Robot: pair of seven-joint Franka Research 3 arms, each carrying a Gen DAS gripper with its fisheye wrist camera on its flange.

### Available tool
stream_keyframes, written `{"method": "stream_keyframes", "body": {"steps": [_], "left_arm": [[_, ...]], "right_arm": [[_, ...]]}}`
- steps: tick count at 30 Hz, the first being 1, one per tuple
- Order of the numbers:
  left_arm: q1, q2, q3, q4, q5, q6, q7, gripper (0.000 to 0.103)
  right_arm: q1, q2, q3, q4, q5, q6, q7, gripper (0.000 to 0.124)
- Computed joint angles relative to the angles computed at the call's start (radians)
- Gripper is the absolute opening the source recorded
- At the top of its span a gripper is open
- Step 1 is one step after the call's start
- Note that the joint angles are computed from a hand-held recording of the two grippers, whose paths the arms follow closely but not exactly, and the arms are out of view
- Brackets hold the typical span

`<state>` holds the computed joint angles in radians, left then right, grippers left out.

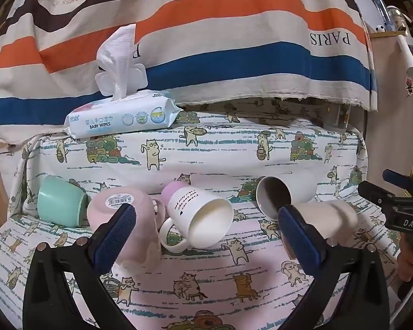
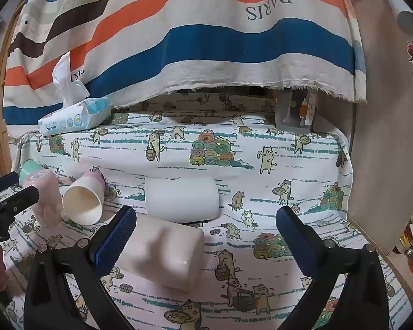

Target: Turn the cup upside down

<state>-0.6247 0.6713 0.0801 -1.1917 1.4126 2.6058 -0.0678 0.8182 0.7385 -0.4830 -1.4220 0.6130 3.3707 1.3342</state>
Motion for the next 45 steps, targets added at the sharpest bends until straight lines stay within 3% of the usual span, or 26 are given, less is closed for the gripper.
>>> {"method": "stream_keyframes", "body": {"steps": [12, 13, 20, 45], "left_arm": [[-0.001, 0.012, 0.007, 0.015, 0.003, 0.006, -0.007, 0.103], [-0.014, 0.013, 0.029, 0.014, -0.012, 0.017, -0.001, 0.103], [0.005, -0.012, 0.000, -0.018, 0.028, 0.003, -0.032, 0.103], [0.012, -0.015, -0.006, -0.022, 0.043, 0.002, -0.039, 0.103]], "right_arm": [[0.007, 0.005, -0.015, 0.003, -0.011, -0.014, 0.018, 0.102], [0.008, 0.004, -0.015, 0.001, -0.014, -0.013, 0.020, 0.102], [0.005, -0.001, -0.012, -0.004, -0.028, -0.012, 0.025, 0.102], [0.009, 0.006, -0.026, -0.001, -0.048, -0.023, 0.055, 0.102]]}}
